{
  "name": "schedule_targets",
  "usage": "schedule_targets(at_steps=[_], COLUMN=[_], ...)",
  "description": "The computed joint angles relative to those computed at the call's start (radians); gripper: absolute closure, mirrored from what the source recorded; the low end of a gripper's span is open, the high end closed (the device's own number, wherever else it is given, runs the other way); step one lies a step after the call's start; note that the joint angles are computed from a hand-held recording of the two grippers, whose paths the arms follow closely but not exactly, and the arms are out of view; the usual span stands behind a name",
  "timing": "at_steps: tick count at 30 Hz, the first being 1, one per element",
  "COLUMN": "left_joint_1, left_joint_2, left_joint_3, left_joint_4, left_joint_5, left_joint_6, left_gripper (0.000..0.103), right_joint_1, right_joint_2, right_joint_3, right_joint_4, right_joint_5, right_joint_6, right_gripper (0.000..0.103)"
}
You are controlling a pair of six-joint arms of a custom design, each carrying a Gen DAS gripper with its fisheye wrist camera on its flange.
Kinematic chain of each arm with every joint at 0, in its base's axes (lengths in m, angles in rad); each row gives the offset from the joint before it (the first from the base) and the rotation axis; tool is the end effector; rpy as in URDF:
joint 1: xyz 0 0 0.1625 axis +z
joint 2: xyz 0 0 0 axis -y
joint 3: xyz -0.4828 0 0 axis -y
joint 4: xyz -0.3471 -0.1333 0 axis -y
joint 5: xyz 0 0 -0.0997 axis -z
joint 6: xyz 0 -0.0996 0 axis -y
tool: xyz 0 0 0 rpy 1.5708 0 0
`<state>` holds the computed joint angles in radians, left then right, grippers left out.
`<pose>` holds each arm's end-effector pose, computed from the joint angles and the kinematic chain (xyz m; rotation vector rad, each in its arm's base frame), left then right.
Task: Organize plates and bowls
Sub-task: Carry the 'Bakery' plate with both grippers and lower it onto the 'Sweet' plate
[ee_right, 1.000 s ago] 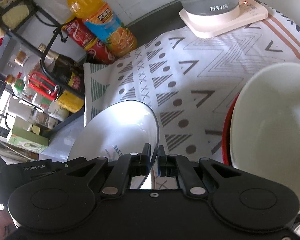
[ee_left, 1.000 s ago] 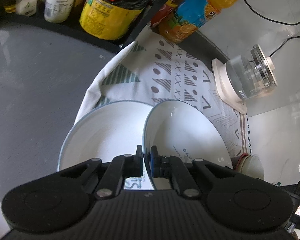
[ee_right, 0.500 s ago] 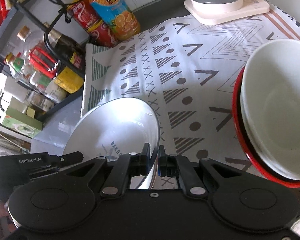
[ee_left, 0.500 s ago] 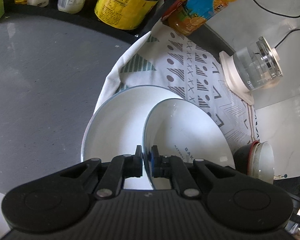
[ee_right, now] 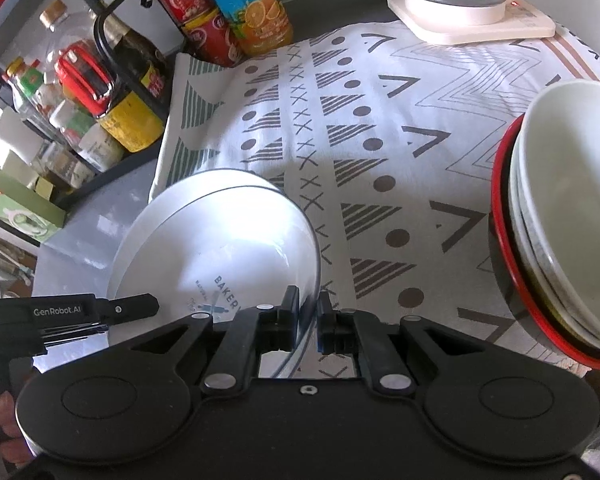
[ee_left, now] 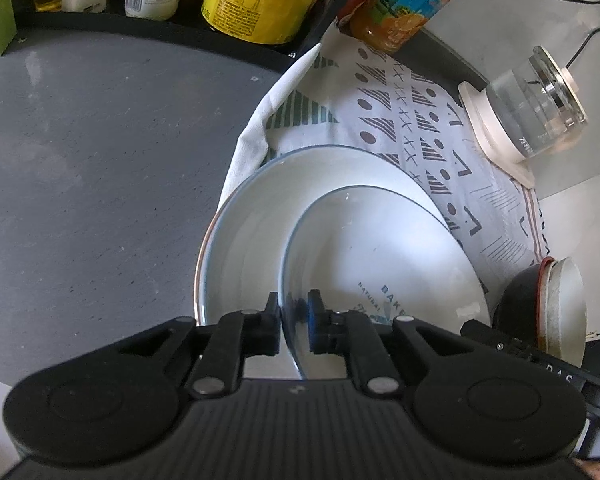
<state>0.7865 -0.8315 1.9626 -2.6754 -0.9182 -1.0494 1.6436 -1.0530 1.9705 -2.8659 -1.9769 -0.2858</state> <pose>-0.2659 -0.5408 0.1234 -0.3373 2.6190 -0.6879 0.1356 -0.5680 0.2581 0.3722 -2.6417 0.4481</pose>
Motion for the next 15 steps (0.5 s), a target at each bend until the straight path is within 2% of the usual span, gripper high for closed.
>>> schedule_targets(at_steps=[7, 15], left_joint_1=[-0.005, -0.008], left_joint_2=[0.009, 0.009], left_joint_3=[-0.014, -0.036], left_joint_4=[0.046, 0.12], left_joint_5=[0.036, 0.09], left_joint_6=[0.004, 0.005], left_gripper=[0.091, 0.093], right_joint_1=[0.004, -0.002], right_joint_2=[0.015, 0.022], right_joint_3=[0.003, -0.005], right_joint_4=[-0.016, -0.002], right_joint_5=[-0.018, -0.006], right_joint_6=[-0.023, -0.021], right_gripper=[0.093, 0.091])
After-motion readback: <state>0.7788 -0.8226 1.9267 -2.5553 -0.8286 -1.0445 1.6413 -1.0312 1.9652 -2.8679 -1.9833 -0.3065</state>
